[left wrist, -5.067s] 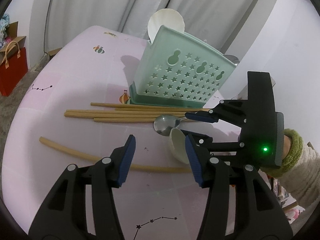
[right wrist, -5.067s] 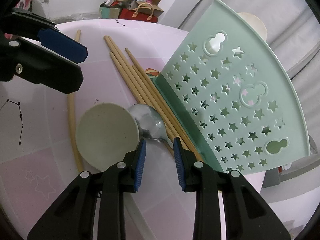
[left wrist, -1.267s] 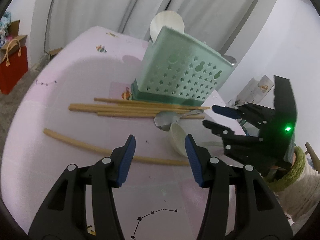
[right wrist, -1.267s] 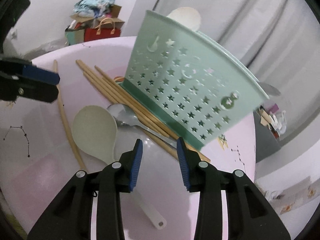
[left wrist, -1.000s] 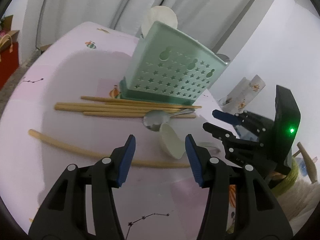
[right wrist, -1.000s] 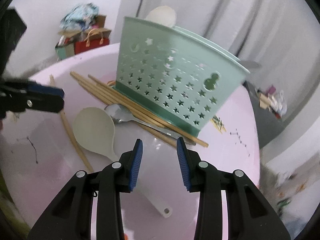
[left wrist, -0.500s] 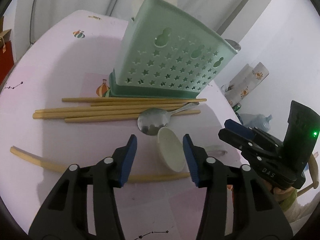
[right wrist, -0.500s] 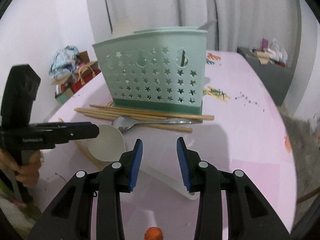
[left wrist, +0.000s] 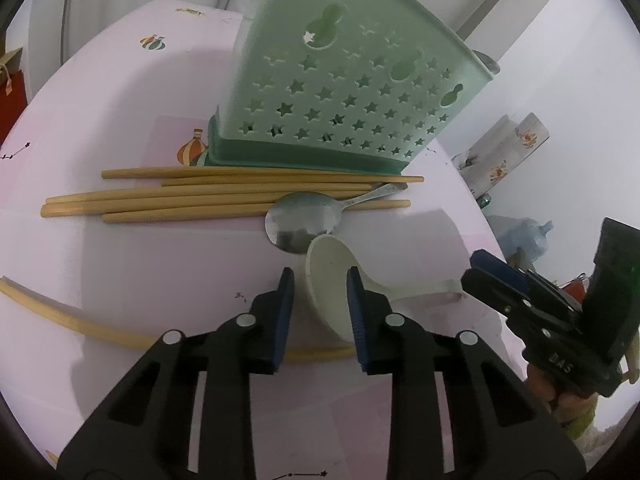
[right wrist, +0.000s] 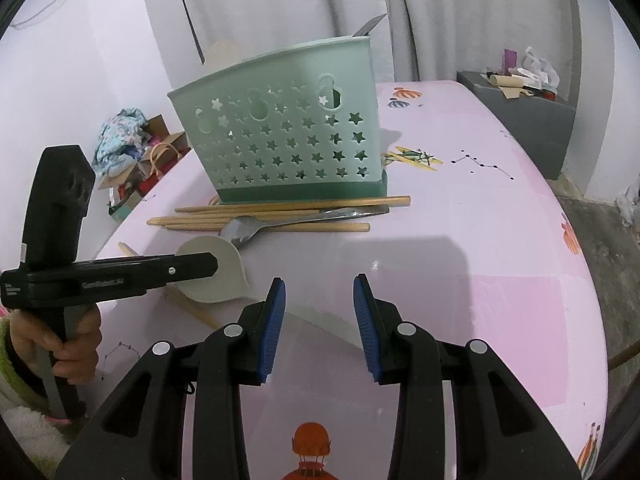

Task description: Organize utensils

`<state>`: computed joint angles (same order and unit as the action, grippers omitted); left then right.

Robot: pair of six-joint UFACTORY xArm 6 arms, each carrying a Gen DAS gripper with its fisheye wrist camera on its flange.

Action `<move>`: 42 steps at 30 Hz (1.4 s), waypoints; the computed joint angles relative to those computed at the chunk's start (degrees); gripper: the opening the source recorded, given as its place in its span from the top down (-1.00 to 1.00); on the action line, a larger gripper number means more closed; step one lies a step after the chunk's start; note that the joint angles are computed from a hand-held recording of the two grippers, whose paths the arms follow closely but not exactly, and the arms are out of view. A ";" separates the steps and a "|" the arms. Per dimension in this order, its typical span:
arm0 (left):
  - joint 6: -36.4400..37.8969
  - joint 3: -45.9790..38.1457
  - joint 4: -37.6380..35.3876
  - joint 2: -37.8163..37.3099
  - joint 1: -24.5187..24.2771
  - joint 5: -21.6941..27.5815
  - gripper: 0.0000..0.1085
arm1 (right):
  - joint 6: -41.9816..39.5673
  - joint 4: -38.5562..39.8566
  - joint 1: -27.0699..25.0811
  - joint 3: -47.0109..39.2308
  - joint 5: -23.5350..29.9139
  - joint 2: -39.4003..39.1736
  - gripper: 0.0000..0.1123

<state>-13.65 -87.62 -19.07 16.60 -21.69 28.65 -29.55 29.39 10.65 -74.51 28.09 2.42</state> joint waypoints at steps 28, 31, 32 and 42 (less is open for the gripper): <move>-12.56 15.74 12.10 -14.56 3.44 -12.60 0.91 | 0.25 10.50 -2.06 -3.12 0.31 -1.58 0.38; -17.55 19.42 17.27 -18.41 5.31 -14.13 0.91 | -0.67 15.94 -3.20 -7.42 6.91 1.11 0.37; -20.01 21.03 19.71 -20.11 6.25 -14.77 0.91 | -0.85 17.39 -3.46 -8.74 9.18 1.99 0.37; -26.28 28.73 23.47 -26.87 11.55 -19.51 0.91 | 12.06 20.99 -2.25 -26.22 24.59 18.60 0.27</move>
